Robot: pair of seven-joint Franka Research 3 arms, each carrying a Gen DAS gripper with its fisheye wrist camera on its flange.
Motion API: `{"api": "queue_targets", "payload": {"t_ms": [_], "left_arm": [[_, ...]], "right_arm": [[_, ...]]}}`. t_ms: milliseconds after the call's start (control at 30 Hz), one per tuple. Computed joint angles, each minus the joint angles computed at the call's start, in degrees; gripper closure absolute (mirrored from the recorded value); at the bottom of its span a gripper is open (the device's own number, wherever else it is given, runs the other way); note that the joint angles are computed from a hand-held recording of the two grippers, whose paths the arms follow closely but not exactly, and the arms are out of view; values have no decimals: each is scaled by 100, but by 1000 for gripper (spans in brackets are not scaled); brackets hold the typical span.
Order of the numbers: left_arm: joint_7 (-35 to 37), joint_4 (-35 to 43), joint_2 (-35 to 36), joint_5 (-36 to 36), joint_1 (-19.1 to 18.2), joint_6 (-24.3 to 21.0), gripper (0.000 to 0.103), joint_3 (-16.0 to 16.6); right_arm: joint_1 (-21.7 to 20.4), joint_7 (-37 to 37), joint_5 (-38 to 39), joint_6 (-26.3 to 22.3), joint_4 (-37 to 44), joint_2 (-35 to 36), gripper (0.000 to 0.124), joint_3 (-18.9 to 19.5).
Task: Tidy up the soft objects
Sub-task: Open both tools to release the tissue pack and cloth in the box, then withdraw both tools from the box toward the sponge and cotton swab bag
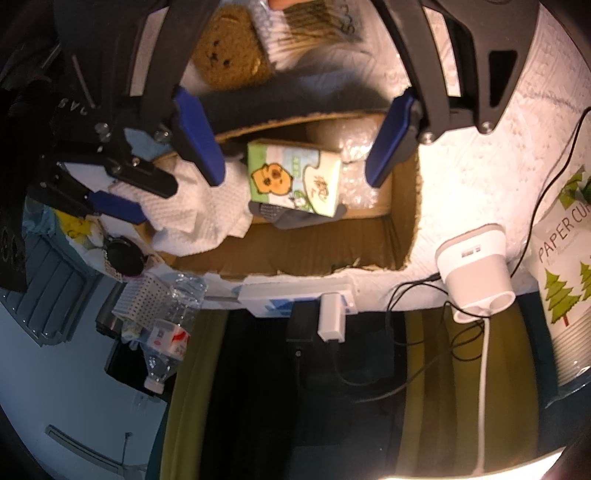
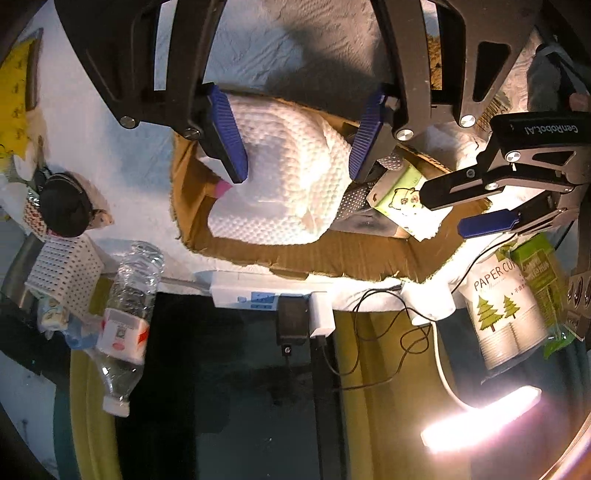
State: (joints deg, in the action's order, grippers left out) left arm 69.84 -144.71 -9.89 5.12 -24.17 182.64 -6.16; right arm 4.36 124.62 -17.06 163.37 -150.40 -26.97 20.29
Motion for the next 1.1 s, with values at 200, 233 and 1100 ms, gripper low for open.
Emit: {"api": "queue_targets", "payload": {"t_ms": [200, 233, 1100], "left_arm": [[-91, -286, -361, 52, -57, 44, 23, 52], [-122, -343, -432, 73, -58, 57, 23, 58], [-660, -951, -1004, 546, 118, 121, 23, 247]], "right_arm": [[2, 174, -15, -186, -93, -347, 64, 155], [-7, 210, -29, -233, -98, -397, 64, 185], [146, 59, 607, 511, -227, -180, 45, -114]]}}
